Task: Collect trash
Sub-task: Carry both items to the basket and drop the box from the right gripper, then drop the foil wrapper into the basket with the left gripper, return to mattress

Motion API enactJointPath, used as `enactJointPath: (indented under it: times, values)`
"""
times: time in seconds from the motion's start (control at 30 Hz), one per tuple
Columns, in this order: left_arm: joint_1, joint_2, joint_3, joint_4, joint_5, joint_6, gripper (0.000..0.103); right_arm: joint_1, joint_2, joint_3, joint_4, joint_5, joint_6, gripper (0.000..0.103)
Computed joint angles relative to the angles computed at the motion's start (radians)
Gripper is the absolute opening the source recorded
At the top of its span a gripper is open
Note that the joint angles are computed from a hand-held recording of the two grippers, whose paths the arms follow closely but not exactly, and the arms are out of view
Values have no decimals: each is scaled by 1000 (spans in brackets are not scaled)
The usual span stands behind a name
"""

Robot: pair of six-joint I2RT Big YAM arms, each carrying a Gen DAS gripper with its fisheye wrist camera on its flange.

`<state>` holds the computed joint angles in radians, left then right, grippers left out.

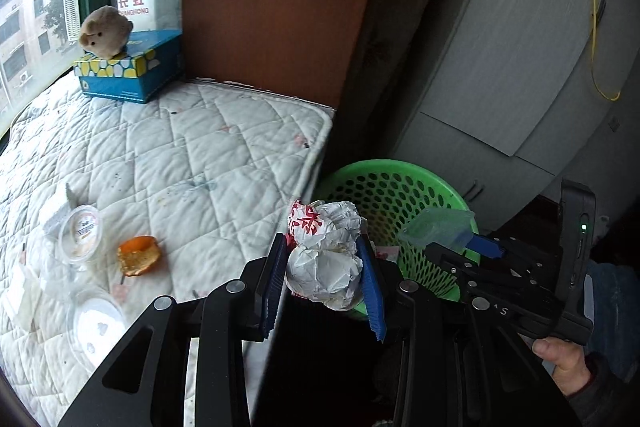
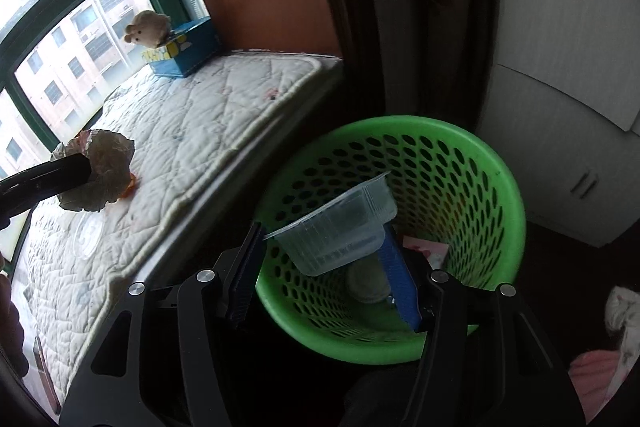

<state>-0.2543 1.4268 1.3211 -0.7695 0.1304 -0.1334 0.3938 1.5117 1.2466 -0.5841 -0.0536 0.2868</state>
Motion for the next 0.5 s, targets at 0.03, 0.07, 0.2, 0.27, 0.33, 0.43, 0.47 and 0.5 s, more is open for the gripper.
enactJointPath:
  times: [0.03,0.07,0.2,0.27,0.33,0.43,0.47,0.5]
  values:
    - [-13,12,9,-3,-3,1,34,-11,-1,-5,-1,-4,2,64]
    - [-25,24,18,-4,-10,3,34,-21,-5,-14,2,-9,4,67]
    - [-60,71,53,-18,-11,-5,34,-48,-24,-38,12,-6,5,69]
    - [-77,91,67,-22,-15,-8,35,-58,-38,-49,17,-8,7,69]
    - [-89,112,81,-27,-10,-12,35,-69,-49,-58,25,-13,9,70]
    - [-107,144,102,-41,-10,-20,36,-84,-66,-70,38,-21,13,71]
    - [-112,153,107,-43,-5,-23,36,-91,-74,-78,43,-24,14,72]
    - [-116,161,113,-44,-3,-24,36,-95,-80,-83,48,-27,16,72]
